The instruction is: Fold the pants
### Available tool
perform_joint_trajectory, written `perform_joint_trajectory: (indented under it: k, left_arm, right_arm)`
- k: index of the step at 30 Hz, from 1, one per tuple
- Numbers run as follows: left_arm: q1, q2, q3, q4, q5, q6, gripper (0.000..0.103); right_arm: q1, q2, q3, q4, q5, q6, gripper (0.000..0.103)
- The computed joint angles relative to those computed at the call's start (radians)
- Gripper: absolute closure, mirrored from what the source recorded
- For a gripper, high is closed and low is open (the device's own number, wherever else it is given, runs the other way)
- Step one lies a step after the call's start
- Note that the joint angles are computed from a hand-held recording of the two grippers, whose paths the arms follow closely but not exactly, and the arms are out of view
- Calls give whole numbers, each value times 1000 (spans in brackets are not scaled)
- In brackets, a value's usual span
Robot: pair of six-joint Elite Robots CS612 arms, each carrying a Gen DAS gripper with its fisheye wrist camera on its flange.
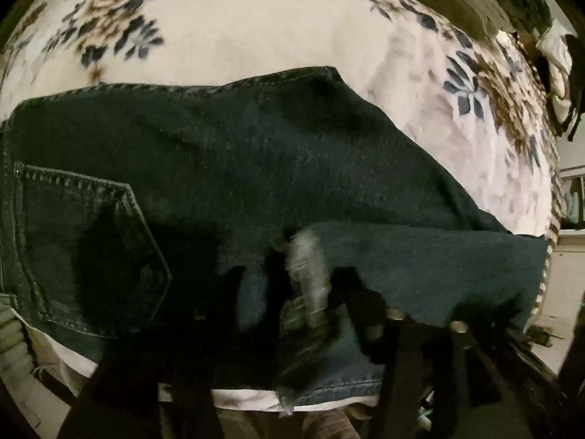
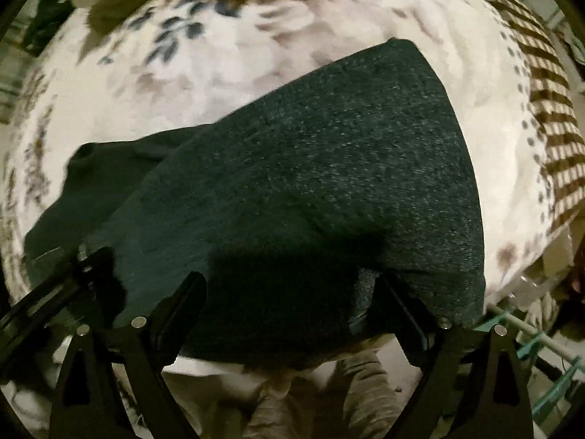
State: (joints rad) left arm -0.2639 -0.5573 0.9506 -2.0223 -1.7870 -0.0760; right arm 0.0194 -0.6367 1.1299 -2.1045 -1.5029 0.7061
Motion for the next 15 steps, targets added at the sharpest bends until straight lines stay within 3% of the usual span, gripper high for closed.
perform_joint_trajectory:
  k: [3, 8, 10, 15]
  left_arm:
    - [10, -19, 37, -54, -5, -16, 38]
    - [45, -74, 127, -199, -65, -118, 37]
    - [68, -98, 170, -274, -91, -197, 37]
    - [151, -119, 244, -416, -127, -533, 37]
  right_arm:
    - [-2, 12, -15, 22, 2, 17, 5]
    - [6, 6, -33, -1, 12, -15, 5]
    - [12, 4, -44, -15, 13, -34, 5]
    - [30, 26, -104, 4, 31, -88, 5]
